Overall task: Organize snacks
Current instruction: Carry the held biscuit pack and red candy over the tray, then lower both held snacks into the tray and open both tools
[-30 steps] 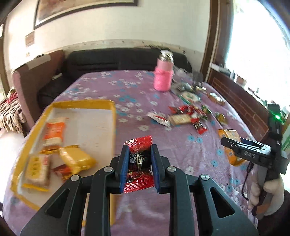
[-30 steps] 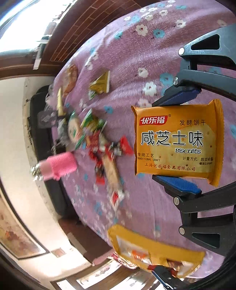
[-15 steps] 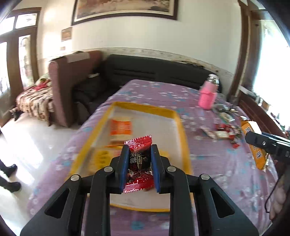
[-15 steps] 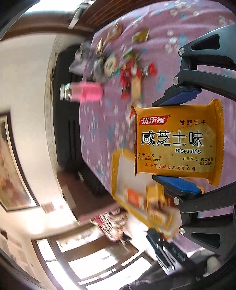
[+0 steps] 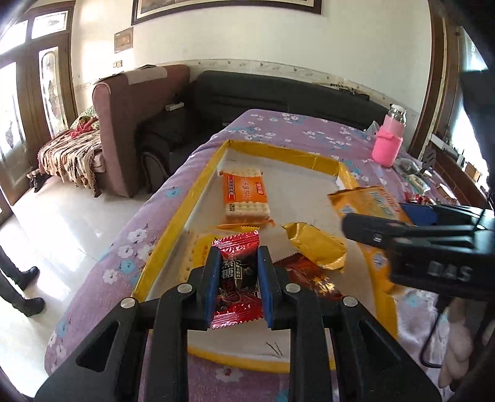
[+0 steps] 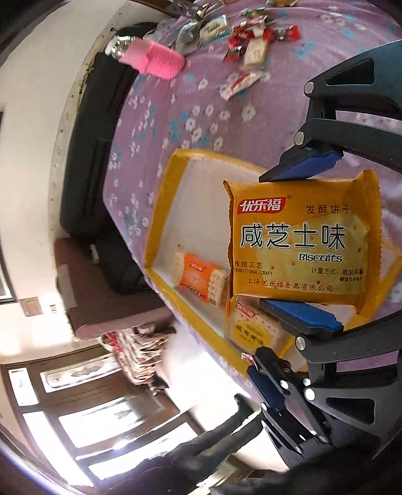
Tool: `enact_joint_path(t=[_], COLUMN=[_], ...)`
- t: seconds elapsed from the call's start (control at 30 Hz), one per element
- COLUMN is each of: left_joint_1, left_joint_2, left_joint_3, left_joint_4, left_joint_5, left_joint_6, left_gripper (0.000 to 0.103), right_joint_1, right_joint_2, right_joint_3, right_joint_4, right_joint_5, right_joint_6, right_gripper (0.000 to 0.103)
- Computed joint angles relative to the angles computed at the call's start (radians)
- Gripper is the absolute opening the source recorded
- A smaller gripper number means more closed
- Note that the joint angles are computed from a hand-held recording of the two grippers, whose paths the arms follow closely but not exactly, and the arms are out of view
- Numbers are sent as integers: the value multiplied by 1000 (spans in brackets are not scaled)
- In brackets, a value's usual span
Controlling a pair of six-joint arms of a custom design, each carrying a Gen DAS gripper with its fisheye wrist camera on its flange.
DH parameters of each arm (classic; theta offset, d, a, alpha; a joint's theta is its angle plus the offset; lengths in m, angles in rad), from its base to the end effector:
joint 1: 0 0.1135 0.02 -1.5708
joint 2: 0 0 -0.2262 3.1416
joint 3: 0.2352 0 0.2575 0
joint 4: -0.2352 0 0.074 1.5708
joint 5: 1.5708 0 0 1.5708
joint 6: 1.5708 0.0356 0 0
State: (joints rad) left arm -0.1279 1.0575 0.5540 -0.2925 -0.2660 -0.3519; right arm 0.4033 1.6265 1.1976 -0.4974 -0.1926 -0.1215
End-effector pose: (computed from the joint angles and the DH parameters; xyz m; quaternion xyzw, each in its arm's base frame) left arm 0.2323 -0.0204 0.1649 -0.1523 0.9064 0.0303 0.3929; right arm 0.3199 0.1439 0.2027 -0.2743 0.9039 0.1346 0.2993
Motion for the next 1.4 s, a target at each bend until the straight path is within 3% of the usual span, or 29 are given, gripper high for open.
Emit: enact_joint_path(t=[0.37, 0.6, 0.9, 1.07, 1.3, 1.4], left_joint_1=[41, 62, 80, 66, -7, -4], left_joint_2=[143, 175, 162, 82, -34, -81], left_joint_3=[40, 53, 63, 50, 52, 65], left_joint_4=[72, 78, 45, -5, -114, -166], left_joint_5=[50, 70, 95, 73, 6, 120], left_joint_6=[30, 30, 4, 2, -26, -44], left_gripper=[21, 21, 23, 40, 44, 44], right_joint_1=[26, 23, 29, 14, -23, -59], right_joint_2=[317, 381, 361, 311, 179, 97], right_joint_3=[255, 319, 301, 277, 165, 78], right_joint_4=[4, -20, -2, -8, 5, 22], right_joint_5=[46, 37, 29, 1, -28, -44], right_joint_6=[80, 84, 90, 108, 101, 76], right_gripper=[71, 71, 71, 71, 71, 71])
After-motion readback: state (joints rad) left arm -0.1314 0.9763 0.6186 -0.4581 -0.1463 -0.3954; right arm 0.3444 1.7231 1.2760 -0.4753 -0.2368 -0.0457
